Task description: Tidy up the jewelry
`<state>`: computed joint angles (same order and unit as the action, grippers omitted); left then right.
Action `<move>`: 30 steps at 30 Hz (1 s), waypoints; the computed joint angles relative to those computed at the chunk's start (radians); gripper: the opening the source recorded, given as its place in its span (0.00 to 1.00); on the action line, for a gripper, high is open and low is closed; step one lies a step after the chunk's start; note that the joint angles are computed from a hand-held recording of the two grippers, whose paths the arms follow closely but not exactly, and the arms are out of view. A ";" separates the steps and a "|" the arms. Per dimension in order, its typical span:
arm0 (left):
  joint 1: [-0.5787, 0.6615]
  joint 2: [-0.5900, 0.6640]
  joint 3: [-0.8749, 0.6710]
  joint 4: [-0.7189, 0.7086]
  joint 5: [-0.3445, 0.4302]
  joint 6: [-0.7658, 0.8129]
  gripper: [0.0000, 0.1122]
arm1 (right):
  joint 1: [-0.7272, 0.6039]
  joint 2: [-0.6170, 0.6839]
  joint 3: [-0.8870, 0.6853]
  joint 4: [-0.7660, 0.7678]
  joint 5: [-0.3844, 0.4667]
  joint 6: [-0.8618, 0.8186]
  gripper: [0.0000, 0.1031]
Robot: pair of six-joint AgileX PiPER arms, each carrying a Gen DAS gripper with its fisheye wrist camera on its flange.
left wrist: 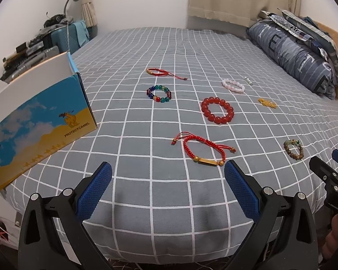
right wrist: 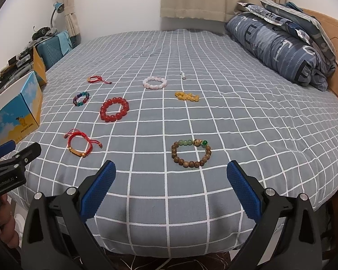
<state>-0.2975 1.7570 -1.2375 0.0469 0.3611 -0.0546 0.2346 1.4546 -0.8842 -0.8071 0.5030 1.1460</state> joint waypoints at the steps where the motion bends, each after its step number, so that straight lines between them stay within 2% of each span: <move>1: 0.001 0.000 0.000 -0.013 0.001 0.011 0.87 | 0.001 0.000 0.000 -0.002 0.000 0.003 0.92; 7: -0.012 0.011 -0.013 0.068 0.014 -0.069 0.87 | 0.000 0.005 0.001 0.010 -0.005 -0.011 0.92; 9: -0.007 0.014 -0.016 0.039 0.017 -0.044 0.87 | 0.001 0.006 0.000 0.010 -0.003 -0.011 0.92; 12: -0.015 0.012 -0.009 0.085 0.012 -0.090 0.87 | -0.001 0.011 -0.001 0.019 -0.006 -0.020 0.92; 17: -0.017 0.008 -0.003 0.056 0.007 -0.061 0.87 | 0.001 0.021 -0.007 0.024 -0.004 -0.035 0.92; 30: -0.031 0.026 -0.025 0.106 0.029 -0.112 0.87 | -0.009 0.023 -0.011 0.052 -0.007 -0.070 0.92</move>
